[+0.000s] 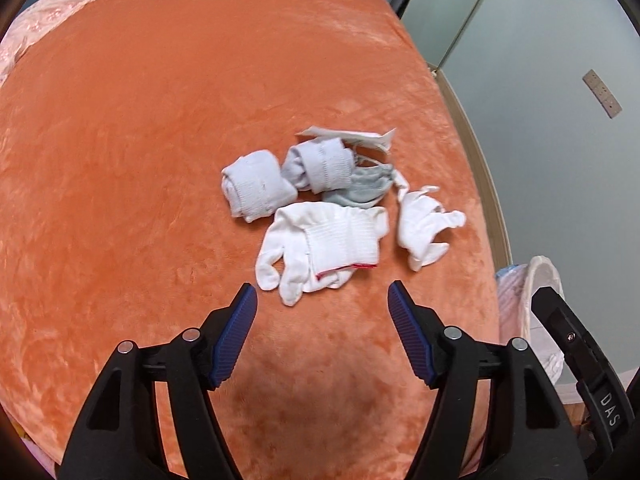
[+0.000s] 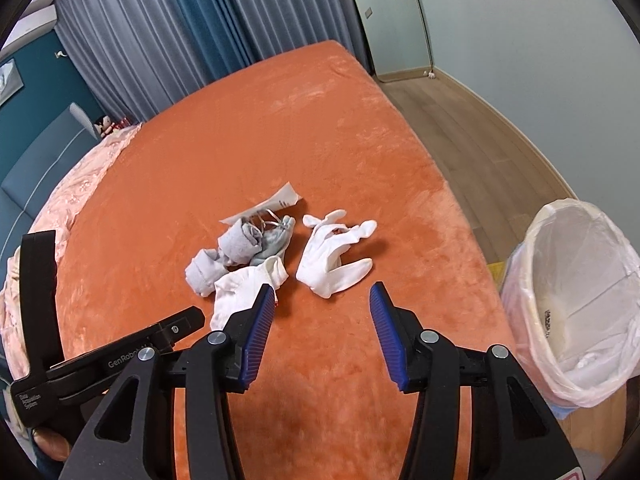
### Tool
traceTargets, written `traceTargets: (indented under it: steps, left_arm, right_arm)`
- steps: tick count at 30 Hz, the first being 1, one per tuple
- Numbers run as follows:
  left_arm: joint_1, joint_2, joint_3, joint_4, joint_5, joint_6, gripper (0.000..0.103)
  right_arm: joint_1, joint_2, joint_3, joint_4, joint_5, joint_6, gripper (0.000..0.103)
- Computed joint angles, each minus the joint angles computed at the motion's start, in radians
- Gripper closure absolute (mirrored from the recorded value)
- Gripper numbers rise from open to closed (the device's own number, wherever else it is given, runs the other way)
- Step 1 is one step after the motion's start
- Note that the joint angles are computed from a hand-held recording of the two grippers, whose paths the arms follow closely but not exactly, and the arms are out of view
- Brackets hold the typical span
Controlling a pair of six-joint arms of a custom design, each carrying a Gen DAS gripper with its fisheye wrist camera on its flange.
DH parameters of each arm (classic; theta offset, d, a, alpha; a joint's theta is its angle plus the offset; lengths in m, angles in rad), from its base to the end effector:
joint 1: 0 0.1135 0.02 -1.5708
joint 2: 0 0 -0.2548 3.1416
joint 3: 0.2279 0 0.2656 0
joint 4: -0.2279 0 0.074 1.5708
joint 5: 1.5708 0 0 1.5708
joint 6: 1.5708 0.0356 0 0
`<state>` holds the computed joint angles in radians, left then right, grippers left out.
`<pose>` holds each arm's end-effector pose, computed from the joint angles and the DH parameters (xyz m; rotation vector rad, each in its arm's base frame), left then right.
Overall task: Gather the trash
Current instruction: 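Move both tools back over the socks and gloves on the bed, then grasp the white red-trimmed glove with the left tool while the right tool grasps the white glove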
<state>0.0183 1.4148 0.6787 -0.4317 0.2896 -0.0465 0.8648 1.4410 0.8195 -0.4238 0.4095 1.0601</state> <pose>0.2550 -0.0055 0.1365 -0.0071 2.7171 -0.4038 0.1962 0.2083 0.1720 0.3830 2.4762 0.2553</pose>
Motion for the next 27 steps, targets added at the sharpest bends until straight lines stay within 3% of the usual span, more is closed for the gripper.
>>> traceTargets:
  steps: [11,18,22,24,26,27]
  left_arm:
    - [0.004,0.341,0.135,0.122,-0.014,-0.006,0.035]
    - [-0.002,0.448,0.188,0.150,-0.016,-0.023,0.036]
    - [-0.003,0.463,0.193,0.160,-0.019,-0.014,0.047]
    - [-0.007,0.463,0.189,0.169,-0.029,-0.005,0.055]
    - [-0.009,0.465,0.190,0.172,-0.031,0.001,0.068]
    - [-0.010,0.474,0.198,0.171,-0.032,-0.001,0.076]
  right_arm:
    - [-0.144,0.289,0.081,0.182,-0.138,-0.092,0.054]
    - [-0.191,0.424,0.145,0.232,-0.181,-0.113,0.054]
    - [-0.198,0.484,0.184,0.233,-0.194,-0.130,0.057]
    - [-0.199,0.508,0.192,0.247,-0.214,-0.134,0.067]
    - [-0.198,0.531,0.201,0.258,-0.240,-0.140,0.085]
    - [-0.196,0.536,0.200,0.266,-0.249,-0.139,0.088]
